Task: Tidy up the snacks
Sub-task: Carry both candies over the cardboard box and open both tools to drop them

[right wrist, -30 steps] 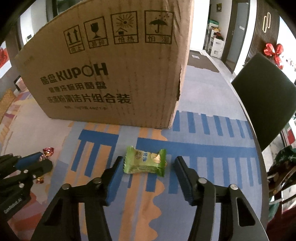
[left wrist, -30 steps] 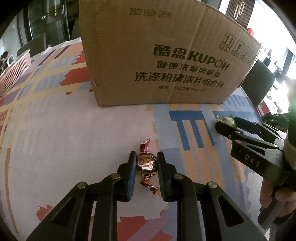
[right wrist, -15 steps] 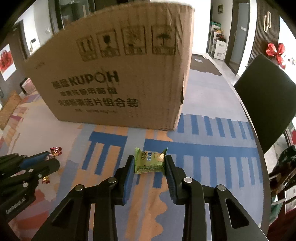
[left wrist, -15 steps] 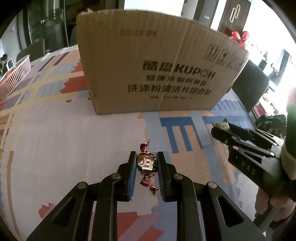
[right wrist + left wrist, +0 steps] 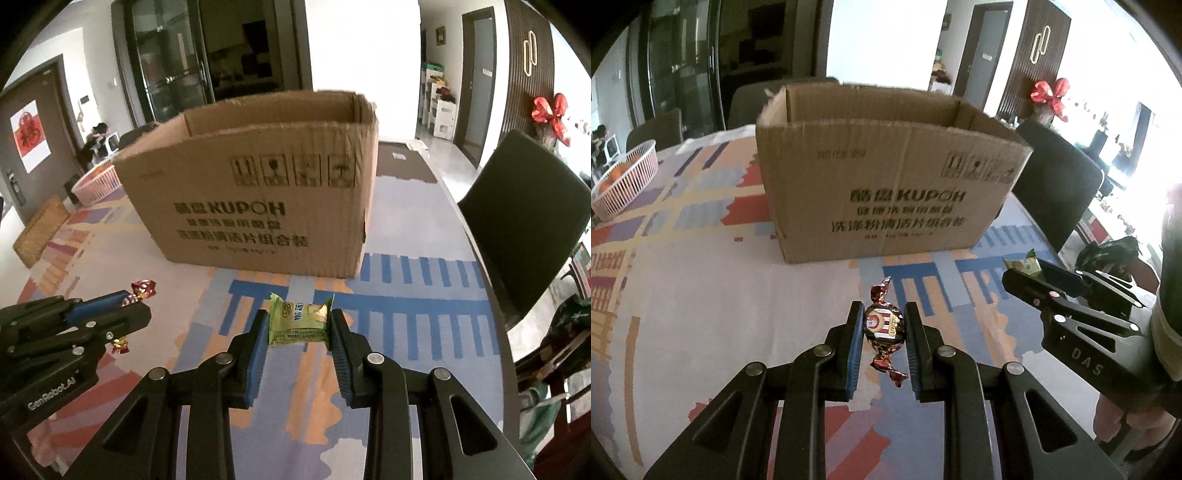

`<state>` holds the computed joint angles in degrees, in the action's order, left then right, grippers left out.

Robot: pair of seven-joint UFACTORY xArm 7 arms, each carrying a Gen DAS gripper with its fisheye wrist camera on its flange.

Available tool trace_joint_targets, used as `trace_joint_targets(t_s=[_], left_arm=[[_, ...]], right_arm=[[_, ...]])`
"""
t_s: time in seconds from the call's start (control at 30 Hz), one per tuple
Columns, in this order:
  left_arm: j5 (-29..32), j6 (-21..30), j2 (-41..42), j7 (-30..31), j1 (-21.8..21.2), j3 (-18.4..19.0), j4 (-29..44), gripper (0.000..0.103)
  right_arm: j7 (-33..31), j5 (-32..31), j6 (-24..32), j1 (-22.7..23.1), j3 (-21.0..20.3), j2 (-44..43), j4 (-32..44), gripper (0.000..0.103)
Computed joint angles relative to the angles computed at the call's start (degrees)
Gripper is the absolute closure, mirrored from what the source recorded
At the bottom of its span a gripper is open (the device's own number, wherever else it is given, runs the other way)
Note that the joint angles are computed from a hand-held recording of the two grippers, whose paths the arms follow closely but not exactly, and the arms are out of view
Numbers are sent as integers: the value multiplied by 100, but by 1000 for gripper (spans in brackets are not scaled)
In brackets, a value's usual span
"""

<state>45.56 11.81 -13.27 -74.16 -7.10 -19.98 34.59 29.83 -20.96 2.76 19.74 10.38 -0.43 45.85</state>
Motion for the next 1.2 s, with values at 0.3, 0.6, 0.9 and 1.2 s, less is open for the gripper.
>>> trace_joint_targets(t_s=[0.3, 0.6, 0.9, 1.2], left_arm=[[-110, 18, -571, 2, 144, -268, -122, 81], [-358, 20, -965, 283, 430, -518, -69, 81], [-451, -8, -1192, 609, 874, -748, 181, 81], [-449, 24, -951, 997, 1195, -786, 619, 81]], right_arm=[[-146, 166, -187, -163, 136, -404, -180, 69], [-158, 224, -352, -503, 458, -655, -140, 69], [-59, 62, -485, -851, 768, -645, 181, 69], [319, -502, -406, -949, 771, -422, 765, 69]])
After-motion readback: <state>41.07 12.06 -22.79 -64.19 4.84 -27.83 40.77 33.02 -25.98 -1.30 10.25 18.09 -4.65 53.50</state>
